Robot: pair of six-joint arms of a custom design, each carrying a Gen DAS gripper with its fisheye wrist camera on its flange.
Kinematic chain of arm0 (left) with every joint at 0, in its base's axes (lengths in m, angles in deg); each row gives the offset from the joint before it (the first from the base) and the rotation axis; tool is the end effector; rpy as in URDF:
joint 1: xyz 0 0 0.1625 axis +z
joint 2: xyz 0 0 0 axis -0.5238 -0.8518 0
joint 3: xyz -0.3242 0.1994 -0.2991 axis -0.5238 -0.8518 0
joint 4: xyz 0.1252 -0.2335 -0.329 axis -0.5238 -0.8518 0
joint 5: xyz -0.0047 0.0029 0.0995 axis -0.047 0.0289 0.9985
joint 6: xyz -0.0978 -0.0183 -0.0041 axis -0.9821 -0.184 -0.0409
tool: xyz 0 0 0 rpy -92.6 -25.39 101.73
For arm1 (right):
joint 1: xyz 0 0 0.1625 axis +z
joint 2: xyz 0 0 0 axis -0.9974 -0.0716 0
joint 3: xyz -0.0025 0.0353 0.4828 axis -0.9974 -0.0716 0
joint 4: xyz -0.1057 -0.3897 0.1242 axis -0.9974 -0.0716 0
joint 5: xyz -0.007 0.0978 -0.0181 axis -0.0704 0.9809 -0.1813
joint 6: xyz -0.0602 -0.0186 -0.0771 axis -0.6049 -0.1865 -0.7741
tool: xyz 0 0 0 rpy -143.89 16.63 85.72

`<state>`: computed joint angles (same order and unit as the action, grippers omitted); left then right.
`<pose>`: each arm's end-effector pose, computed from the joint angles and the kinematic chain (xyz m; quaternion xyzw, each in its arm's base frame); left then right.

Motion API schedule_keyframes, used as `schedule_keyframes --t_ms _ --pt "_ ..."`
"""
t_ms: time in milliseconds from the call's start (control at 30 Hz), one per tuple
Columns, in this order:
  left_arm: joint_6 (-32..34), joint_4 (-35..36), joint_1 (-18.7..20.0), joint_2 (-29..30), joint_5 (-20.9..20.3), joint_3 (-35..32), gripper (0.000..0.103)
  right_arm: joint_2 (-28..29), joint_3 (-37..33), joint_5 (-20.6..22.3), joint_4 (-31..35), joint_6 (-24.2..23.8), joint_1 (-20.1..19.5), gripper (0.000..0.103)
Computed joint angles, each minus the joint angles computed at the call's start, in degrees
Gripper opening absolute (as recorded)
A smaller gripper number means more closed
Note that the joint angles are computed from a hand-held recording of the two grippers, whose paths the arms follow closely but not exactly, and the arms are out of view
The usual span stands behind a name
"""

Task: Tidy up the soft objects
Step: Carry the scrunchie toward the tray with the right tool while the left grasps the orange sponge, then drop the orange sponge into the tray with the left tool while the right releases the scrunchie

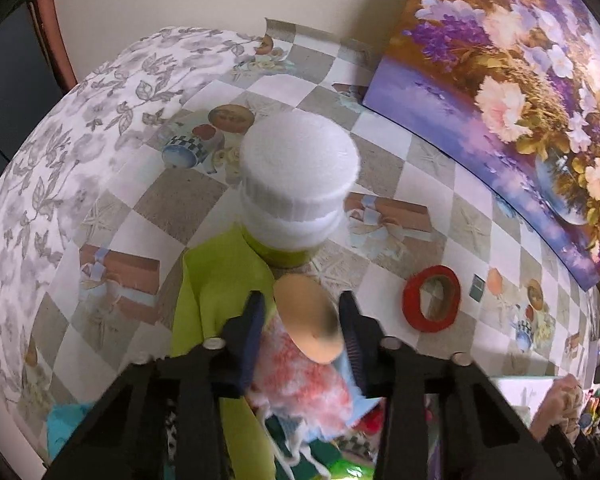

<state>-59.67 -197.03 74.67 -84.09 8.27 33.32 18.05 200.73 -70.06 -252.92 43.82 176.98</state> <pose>-0.2287 -0.5015 0.0248 -0.2162 0.8609 -0.3053 0.3449 0.0905 -0.5262 0.2378 0.2452 -0.9101 0.1075 0.3163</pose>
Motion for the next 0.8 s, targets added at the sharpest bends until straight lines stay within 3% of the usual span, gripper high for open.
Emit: schedule_keyframes --t_ms 200,500,700,800 --pt "1.0 -2.8 -0.8 -0.7 2.1 1.5 0.019 -0.6 -0.2 0.7 0.6 0.5 -0.4 0.034" --pt "2.7 -2.3 -6.2 -4.3 4.7 1.6 0.018 -7.0 -0.9 4.8 0.4 1.2 -0.7 0.034" --pt "10.6 -10.4 -9.6 -2.4 2.6 -0.3 0.018 -11.1 -1.7 4.5 -1.1 1.3 -1.8 0.034" --pt "15.9 -14.3 -10.5 0.7 -0.5 -3.0 0.018 -12.6 -2.0 4.5 -0.9 1.4 -2.8 0.034"
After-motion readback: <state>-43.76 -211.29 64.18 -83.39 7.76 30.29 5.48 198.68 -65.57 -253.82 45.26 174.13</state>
